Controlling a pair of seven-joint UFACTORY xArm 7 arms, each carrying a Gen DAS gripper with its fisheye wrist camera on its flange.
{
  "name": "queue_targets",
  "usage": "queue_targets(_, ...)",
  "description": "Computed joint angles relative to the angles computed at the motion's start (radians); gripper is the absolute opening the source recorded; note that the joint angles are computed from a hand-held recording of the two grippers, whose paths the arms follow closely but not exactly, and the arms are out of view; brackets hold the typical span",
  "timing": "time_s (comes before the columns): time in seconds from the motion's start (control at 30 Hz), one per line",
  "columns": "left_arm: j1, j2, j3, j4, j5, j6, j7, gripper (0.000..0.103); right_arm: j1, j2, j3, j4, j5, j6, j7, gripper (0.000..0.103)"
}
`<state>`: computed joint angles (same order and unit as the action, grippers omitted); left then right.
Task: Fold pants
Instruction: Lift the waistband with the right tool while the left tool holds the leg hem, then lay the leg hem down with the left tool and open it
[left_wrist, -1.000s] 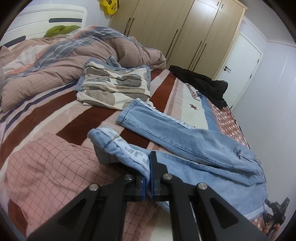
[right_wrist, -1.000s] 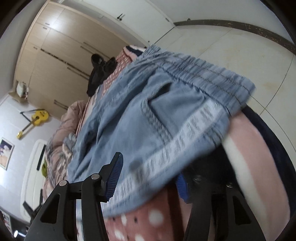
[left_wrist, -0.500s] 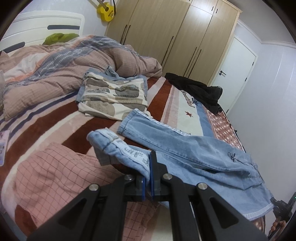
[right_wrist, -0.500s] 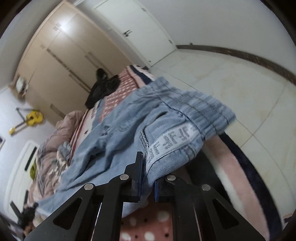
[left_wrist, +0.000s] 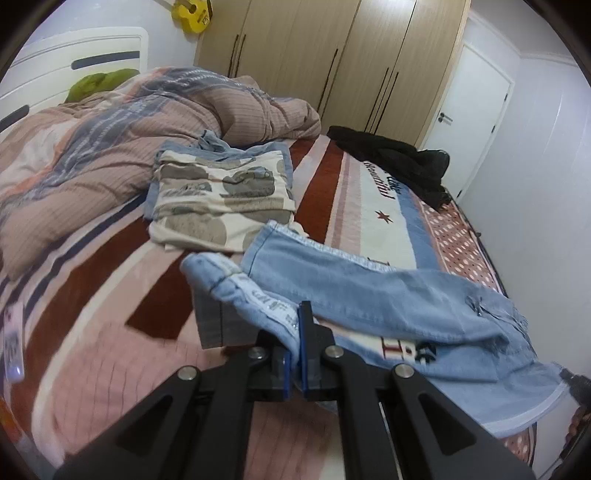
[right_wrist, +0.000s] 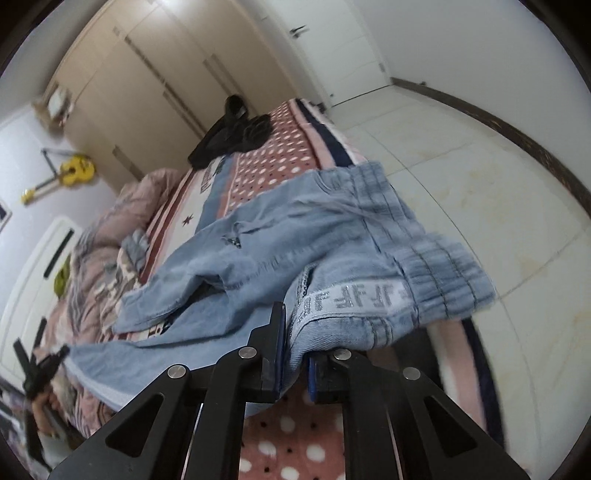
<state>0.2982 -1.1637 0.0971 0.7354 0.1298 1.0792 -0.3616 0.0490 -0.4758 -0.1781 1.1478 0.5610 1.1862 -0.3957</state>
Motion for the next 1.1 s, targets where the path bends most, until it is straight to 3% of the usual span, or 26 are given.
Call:
queue_targets(0.2, -0.017, 0.305, 0.019, 0.172, 0.011, -0.057, 0.032, 0.002, 0.006, 0.285, 0.062, 0.348, -0.029, 0.081, 0.060, 0.004)
queue_targets(0.43, -0.009, 0.665, 0.033, 0.379, 0.019, -0.089, 0.055, 0.002, 0.009, 0.574, 0.193, 0.640, -0.162, 0.012, 0.216, 0.004)
queue_targets(0.57, 0.001, 0.856, 0.036, 0.488, 0.032, -0.024, 0.060, 0.004, 0.036, 0.741, 0.233, 0.801, -0.263, 0.005, 0.306, 0.005)
queue_targets(0.63, 0.001, 0.918, 0.041, 0.501, 0.037, -0.033, 0.071, 0.005, 0.059, 0.823, 0.241, 0.864, -0.325, 0.010, 0.341, 0.005)
queue_targets(0.73, 0.005, 0.961, 0.049, 0.490, 0.020, -0.066, 0.059, 0.010, 0.078, 0.884, 0.244, 0.869, -0.380, -0.030, 0.378, 0.005)
queue_targets(0.77, 0.003, 0.967, 0.050, 0.485, 0.035, -0.070, 0.042, 0.028, 0.084, 0.889, 0.243, 0.845, -0.396, -0.063, 0.389, 0.006)
queue_targets(0.8, 0.017, 0.972, 0.031, 0.480, 0.092, -0.071, 0.009, 0.058, 0.089, 0.880, 0.242, 0.804, -0.412, -0.109, 0.392, 0.010)
queue_targets(0.83, 0.018, 0.965, 0.023, 0.468, 0.136, -0.079, 0.001, 0.069, 0.092, 0.875, 0.244, 0.773, -0.423, -0.148, 0.393, 0.012)
queue_targets(0.87, 0.016, 0.946, 0.023, 0.447, 0.157, -0.103, 0.018, 0.074, 0.093, 0.867, 0.246, 0.745, -0.427, -0.176, 0.395, 0.019)
queue_targets(0.97, 0.009, 0.895, 0.045, 0.423, 0.105, -0.108, 0.085, 0.074, 0.059, 0.809, 0.273, 0.644, -0.357, -0.243, 0.343, 0.050)
queue_targets(1.1, 0.007, 0.819, 0.094, 0.383, -0.036, -0.101, 0.166, 0.074, 0.042, 0.680, 0.287, 0.508, -0.285, -0.302, 0.254, 0.059)
